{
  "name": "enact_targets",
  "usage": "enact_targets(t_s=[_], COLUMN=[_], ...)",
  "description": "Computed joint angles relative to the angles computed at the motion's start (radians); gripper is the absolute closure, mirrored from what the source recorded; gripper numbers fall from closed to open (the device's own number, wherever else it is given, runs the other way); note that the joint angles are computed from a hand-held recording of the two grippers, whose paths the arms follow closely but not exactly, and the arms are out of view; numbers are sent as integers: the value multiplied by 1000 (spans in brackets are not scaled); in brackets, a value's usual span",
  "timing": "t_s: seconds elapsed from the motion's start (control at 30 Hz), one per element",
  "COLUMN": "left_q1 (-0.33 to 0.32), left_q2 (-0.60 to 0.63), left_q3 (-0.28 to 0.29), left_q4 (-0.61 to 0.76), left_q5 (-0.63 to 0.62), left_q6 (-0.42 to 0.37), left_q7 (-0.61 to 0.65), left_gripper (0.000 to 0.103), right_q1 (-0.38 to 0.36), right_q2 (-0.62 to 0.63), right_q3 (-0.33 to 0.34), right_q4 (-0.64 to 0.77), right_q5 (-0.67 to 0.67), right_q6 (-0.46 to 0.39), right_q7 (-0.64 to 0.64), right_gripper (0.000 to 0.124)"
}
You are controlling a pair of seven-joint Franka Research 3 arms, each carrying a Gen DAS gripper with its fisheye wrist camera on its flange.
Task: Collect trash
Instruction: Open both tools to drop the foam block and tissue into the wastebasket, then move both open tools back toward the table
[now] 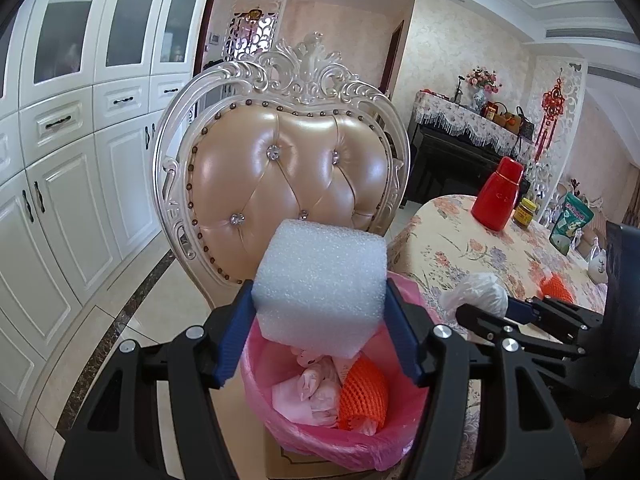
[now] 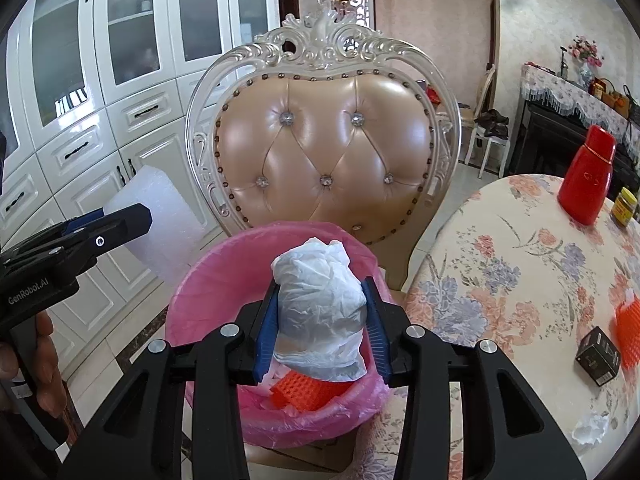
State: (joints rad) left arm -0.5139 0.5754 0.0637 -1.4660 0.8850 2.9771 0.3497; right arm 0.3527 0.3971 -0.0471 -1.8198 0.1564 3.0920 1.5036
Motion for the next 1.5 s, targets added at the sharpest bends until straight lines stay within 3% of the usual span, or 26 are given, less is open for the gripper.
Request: enact_targets(t_s=[0.2,0.3,0.63,0.93,1.33,1.5], left_q1=[13,7,4,-4,-42,-60], left_q2=[6,10,23,52,134,186], left_q3=[-12,-4,-8,-29,-77,-108], left_q4=[3,7,23,68,190,267], left_q5=[-23,-27,-55,-85,-177,-231], left_q6=[6,9,1,-13,-49,-78], left_q7=[24,22,52,102,238,320], left_gripper=[39,33,33,33,33,33], right_q1=[-19,-3,-12,-4,73,151], right_q2=[20,25,14,-47,-157,-205], right_q3=[26,6,-1,-48,-221,-350], right_q4=[26,30,9,-95,-293,-382], right_q5=[16,5,8,7,-13,-6], right_q6=[-17,-21,-8,48,130,163], right_q7=[-28,-21,-8,27,100,113], right_gripper=[77,64,63,62,60,58])
